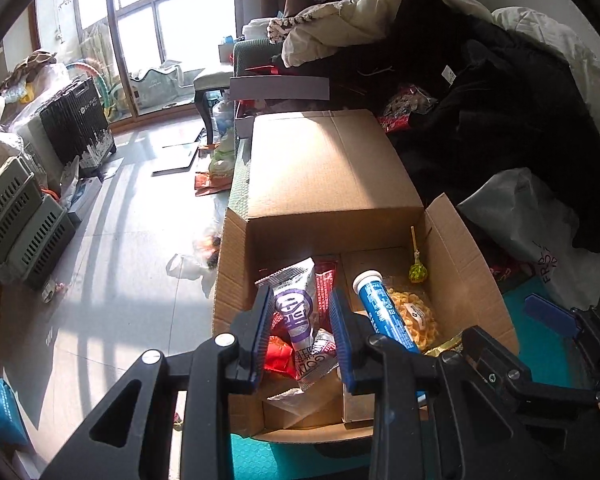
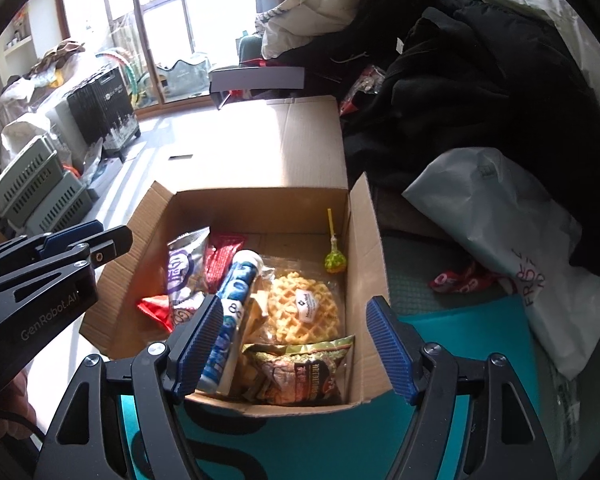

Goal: Organize snacks

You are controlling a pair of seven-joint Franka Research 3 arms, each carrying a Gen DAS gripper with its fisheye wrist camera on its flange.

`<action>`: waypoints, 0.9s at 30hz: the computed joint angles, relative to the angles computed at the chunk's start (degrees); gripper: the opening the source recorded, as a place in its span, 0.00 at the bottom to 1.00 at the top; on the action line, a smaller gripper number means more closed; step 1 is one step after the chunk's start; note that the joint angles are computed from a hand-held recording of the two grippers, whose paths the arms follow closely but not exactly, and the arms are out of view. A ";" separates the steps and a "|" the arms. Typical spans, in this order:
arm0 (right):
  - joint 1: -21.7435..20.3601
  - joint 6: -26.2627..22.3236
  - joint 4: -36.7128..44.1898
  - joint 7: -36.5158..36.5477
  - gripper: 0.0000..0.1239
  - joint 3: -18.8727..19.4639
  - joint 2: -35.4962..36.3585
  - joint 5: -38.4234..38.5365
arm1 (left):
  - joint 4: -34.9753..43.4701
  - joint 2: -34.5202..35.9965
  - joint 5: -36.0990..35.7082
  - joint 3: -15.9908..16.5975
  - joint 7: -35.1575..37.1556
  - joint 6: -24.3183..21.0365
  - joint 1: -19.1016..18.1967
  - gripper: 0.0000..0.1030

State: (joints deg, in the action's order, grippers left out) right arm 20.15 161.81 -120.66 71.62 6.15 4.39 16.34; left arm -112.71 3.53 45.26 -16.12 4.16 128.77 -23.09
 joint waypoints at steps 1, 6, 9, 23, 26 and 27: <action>0.04 0.03 -0.08 0.21 0.60 -0.06 -0.18 -0.32 | -0.36 -0.25 -0.14 0.01 -0.16 0.35 0.03 0.27; 0.20 -0.18 -0.54 0.54 0.60 0.00 -1.05 -0.89 | -2.06 -1.99 -1.29 -0.24 -1.06 1.12 0.31 0.27; 0.28 -0.08 -0.94 0.34 0.60 0.12 -1.98 -0.70 | -2.82 -3.43 -1.48 -0.61 -1.71 0.97 0.44 0.27; 1.59 0.57 -5.47 -4.82 0.63 0.05 -13.09 4.66 | -2.26 -12.56 2.08 -5.50 -3.47 -8.88 -0.43 0.27; 2.63 0.11 -7.02 -7.16 0.68 -0.71 -16.77 7.20 | -1.98 -14.32 2.77 -6.89 -3.58 -11.10 -0.88 0.34; 2.89 0.04 -7.48 -7.70 0.68 -0.92 -17.87 7.88 | -1.96 -14.87 3.10 -7.38 -3.93 -11.75 -1.05 0.43</action>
State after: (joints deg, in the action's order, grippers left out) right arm 23.04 161.85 -128.14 63.92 5.23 -13.48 24.22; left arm -114.67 -11.34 48.36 -23.50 0.23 117.03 -24.14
